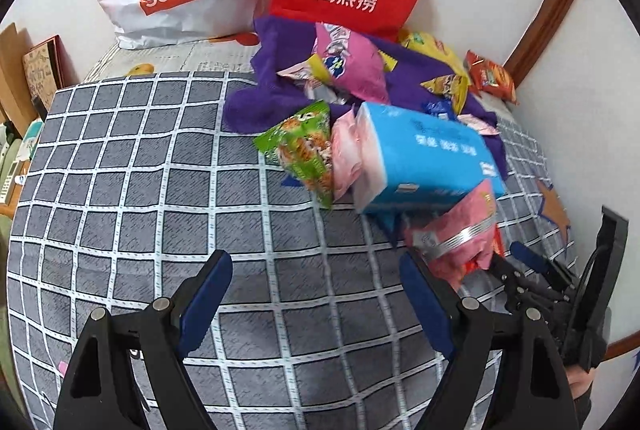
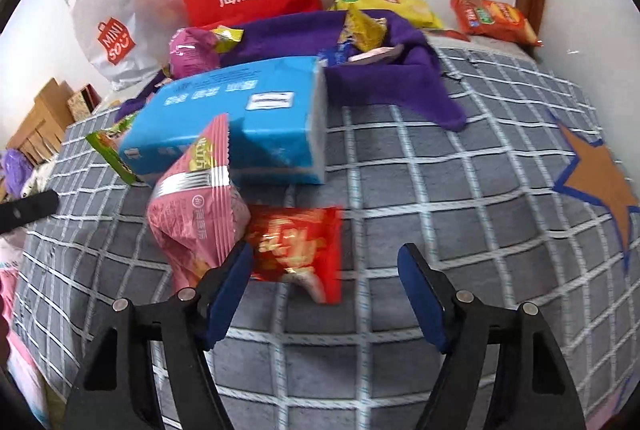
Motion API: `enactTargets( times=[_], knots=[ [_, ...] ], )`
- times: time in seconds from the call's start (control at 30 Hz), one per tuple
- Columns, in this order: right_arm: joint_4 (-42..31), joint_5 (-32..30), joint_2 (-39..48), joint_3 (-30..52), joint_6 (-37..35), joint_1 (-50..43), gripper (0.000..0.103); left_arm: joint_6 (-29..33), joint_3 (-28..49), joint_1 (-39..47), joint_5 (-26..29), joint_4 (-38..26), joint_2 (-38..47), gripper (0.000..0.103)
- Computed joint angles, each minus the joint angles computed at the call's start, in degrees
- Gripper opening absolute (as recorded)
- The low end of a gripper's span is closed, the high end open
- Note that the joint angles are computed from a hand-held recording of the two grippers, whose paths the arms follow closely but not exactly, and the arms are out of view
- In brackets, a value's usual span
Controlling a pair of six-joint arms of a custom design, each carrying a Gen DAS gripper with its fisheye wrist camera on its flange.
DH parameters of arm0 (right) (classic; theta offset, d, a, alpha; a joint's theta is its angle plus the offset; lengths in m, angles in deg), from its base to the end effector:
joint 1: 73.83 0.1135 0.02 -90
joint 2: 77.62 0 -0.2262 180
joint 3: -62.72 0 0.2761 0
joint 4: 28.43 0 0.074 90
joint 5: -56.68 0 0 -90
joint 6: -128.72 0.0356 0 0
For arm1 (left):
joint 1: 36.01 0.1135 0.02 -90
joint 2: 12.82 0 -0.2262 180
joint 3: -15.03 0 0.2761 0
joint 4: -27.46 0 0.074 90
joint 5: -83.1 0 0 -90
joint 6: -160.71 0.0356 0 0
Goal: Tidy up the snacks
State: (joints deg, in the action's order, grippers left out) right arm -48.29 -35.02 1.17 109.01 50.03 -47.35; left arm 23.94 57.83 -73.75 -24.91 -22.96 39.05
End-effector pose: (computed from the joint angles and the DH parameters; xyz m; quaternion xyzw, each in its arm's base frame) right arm 0.2464 0.1239 0.1003 -0.1297 0.9375 0.1177 0.3006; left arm 0.1710 -0.1184 0.1550 -0.1161 0.9467 -0.0630 0.2939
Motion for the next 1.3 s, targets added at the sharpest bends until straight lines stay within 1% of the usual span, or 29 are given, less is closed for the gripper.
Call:
enactTargets(
  times=[0.23, 0.3, 0.33, 0.37, 0.43, 0.5, 0.67, 0.8, 0.93, 1.03, 1.17, 1.23, 1.3],
  knots=[
    [1.3, 2.5, 7.4, 4.3, 0.0, 4.0, 0.076, 2.1, -0.3, 1.5, 0.8, -0.3, 0.5, 0.085],
    [2.6, 6.1, 8.1, 4.1, -0.3, 5.9, 0.076, 2.2, -0.6, 1.7, 0.7, -0.5, 0.1, 0.085],
    [3.2, 7.5, 8.3, 3.9, -0.9, 6.7, 0.073, 2.4, -0.7, 1.9, 0.8, -0.6, 0.0, 0.085],
    [4.0, 7.8, 7.9, 3.3, -1.3, 6.9, 0.064, 2.6, -1.0, 2.1, 0.9, -0.6, -0.2, 0.085],
    [4.0, 6.6, 6.4, 2.3, -2.0, 6.3, 0.059, 2.6, -1.4, 2.2, 0.4, -0.9, -0.6, 0.085],
    [3.2, 7.0, 5.4, 1.8, -3.0, 5.6, 0.058, 2.5, -2.0, 2.4, -0.2, -1.2, -1.5, 0.085],
    [3.6, 9.6, 0.7, -1.8, -6.0, 2.0, 0.058, 2.8, -4.3, 4.6, 0.6, -0.1, -3.6, 0.085],
    [5.0, 7.5, 2.3, -1.7, -7.0, -2.1, 0.058, 4.3, -4.4, 7.0, 2.1, 3.2, -1.4, 0.084],
    [9.0, 5.8, 3.3, -3.0, -7.2, -3.6, 0.059, 6.2, -3.8, 9.6, 3.7, 7.6, 1.6, 0.084],
    [9.2, 4.1, 4.6, -2.0, -6.9, -4.3, 0.060, 7.7, -2.7, 11.4, 4.9, 10.5, 4.0, 0.084],
    [9.3, 5.1, 5.7, -1.2, -6.1, -3.8, 0.061, 10.3, -0.8, 14.0, 5.9, 15.0, 7.5, 0.084],
    [9.4, 5.0, 5.7, -1.3, -6.2, -3.8, 0.061, 11.1, 0.7, 14.9, 6.0, 16.6, 10.2, 0.081],
    [9.5, 4.3, 5.7, -1.4, -6.1, -4.3, 0.062, 11.7, 1.9, 16.3, 7.2, 18.2, 12.7, 0.079]
  ],
)
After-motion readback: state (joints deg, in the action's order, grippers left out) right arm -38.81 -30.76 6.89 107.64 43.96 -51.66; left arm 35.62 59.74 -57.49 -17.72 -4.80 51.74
